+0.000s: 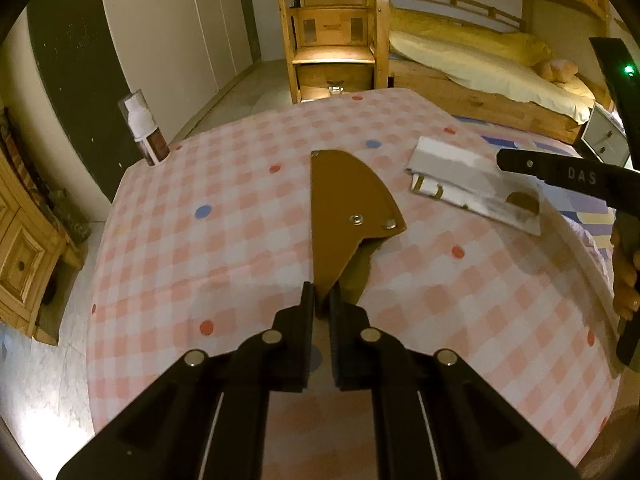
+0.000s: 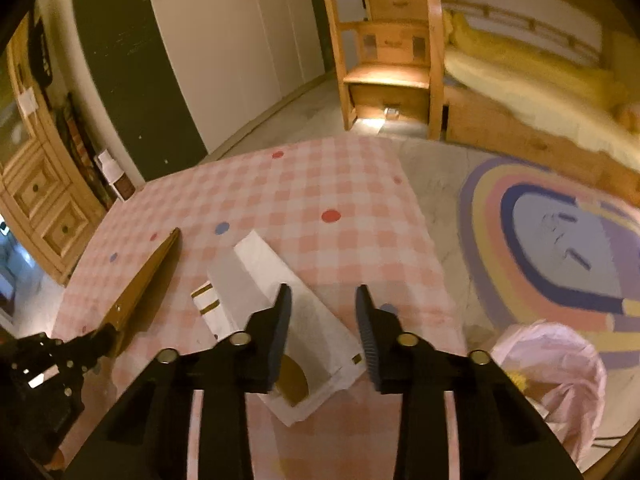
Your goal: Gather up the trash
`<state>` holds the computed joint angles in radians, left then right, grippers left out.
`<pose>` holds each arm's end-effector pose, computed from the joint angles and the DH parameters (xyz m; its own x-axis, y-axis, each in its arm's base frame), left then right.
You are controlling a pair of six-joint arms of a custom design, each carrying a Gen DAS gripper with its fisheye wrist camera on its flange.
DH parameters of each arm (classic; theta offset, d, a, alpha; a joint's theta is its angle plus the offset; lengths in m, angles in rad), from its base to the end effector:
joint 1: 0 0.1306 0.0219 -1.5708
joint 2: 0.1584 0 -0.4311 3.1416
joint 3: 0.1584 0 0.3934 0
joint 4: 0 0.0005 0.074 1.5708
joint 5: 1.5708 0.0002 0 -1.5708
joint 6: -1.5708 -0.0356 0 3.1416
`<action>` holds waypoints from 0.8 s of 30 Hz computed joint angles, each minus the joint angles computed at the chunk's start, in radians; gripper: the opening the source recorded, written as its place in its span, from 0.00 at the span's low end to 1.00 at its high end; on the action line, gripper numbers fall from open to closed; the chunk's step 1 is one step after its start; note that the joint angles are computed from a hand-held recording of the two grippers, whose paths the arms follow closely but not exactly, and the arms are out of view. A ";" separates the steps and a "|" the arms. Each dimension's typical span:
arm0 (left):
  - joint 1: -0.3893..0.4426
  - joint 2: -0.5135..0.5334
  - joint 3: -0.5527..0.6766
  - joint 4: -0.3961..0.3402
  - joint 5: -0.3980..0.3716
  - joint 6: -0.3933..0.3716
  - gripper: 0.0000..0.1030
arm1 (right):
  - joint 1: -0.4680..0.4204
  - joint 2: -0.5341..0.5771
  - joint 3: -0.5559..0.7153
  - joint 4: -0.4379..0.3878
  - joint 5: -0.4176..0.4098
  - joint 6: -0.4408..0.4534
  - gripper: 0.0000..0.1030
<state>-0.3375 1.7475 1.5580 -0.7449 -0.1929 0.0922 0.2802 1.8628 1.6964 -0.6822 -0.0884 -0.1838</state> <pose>0.5820 -0.1976 0.3759 -0.7757 0.1764 -0.6060 0.1467 0.9842 0.0988 0.6429 0.1878 0.3713 -0.7695 -0.0320 -0.6378 -0.1942 0.9632 0.1859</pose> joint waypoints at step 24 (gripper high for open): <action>0.002 -0.072 -0.074 0.013 0.033 0.030 0.37 | 0.103 -0.034 -0.048 -0.052 0.126 0.239 0.69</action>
